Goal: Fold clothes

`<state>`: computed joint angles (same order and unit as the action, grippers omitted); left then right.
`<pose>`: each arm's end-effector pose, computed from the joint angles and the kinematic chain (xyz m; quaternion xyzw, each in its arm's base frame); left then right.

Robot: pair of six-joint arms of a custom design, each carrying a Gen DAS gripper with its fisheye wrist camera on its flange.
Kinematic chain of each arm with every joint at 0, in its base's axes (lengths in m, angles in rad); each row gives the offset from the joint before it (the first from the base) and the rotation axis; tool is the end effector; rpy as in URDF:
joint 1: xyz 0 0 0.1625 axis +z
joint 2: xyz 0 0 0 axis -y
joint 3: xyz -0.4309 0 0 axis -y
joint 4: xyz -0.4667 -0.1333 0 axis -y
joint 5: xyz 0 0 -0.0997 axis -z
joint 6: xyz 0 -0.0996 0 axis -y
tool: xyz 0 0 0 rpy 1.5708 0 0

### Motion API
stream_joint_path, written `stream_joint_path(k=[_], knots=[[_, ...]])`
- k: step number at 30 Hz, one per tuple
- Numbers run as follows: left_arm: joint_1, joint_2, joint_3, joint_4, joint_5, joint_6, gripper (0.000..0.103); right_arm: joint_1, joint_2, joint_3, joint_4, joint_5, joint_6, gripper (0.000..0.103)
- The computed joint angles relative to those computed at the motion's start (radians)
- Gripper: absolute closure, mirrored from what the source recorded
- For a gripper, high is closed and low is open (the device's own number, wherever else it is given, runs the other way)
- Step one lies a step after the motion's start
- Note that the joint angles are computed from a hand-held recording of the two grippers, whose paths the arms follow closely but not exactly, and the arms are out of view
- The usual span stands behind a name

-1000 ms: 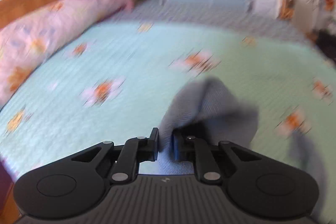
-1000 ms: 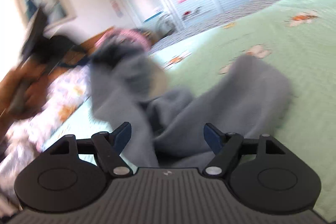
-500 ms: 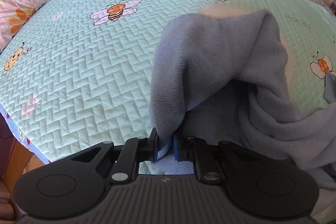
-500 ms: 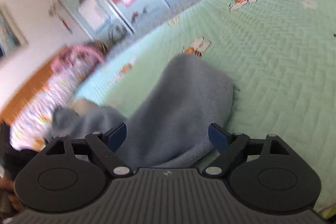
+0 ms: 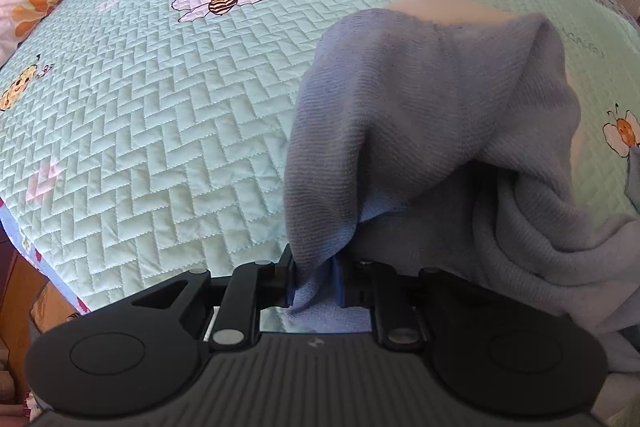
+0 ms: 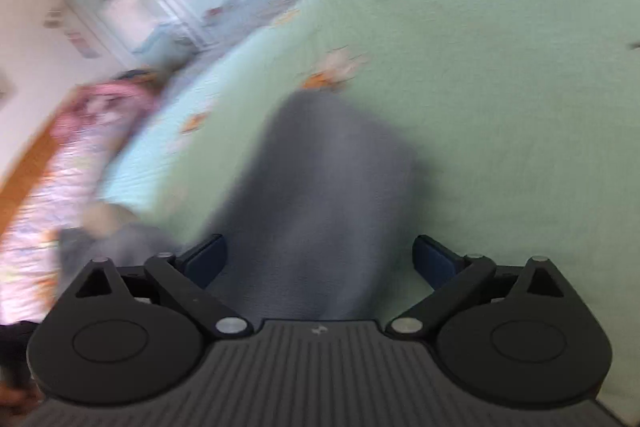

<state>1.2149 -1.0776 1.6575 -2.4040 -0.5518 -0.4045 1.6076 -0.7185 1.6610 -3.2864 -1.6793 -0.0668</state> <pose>-0.0409 -0.7359 0.2608 -0.0826 0.8642 -0.2820 0.4084 0.1496 -0.7342 0.0673 0.0275 -0.9247 0.3756 0.0559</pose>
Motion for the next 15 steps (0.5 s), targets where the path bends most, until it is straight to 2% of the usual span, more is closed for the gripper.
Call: stream_joint_path(k=[1,2,3,4,5,6,8,10,13,15], knots=[[0.004,0.001,0.002,-0.011,-0.006,0.004,0.087,-0.003,0.007,-0.013,0.032,0.040,-0.011,0.020],[0.008,0.000,0.006,-0.019,-0.012,0.003,0.087,0.001,0.020,-0.032,0.056,0.053,-0.034,0.027],[0.010,-0.001,0.009,-0.025,-0.017,0.001,0.087,0.002,0.031,-0.051,0.085,0.075,-0.044,0.047],[0.011,-0.002,0.011,-0.027,-0.022,-0.004,0.087,-0.001,0.038,-0.071,0.120,0.113,-0.035,0.059],[0.012,-0.004,0.013,-0.029,-0.026,-0.009,0.087,-0.005,0.046,-0.093,0.157,0.158,-0.017,0.081],[0.013,-0.006,0.015,-0.032,-0.034,-0.018,0.087,-0.010,0.052,-0.117,0.198,0.214,0.016,0.089],[0.011,-0.018,0.025,-0.046,-0.073,-0.065,0.087,-0.019,0.068,-0.162,0.244,0.315,0.090,0.097],[0.002,-0.019,0.026,-0.091,-0.118,-0.066,0.087,-0.027,0.079,-0.203,0.247,0.421,0.207,0.097],[-0.020,-0.006,0.014,-0.182,-0.191,-0.023,0.088,-0.030,0.095,-0.273,0.168,0.546,0.357,0.098],[-0.045,0.022,-0.013,-0.262,-0.256,0.064,0.088,-0.028,0.092,-0.313,0.087,0.617,0.436,0.098]])
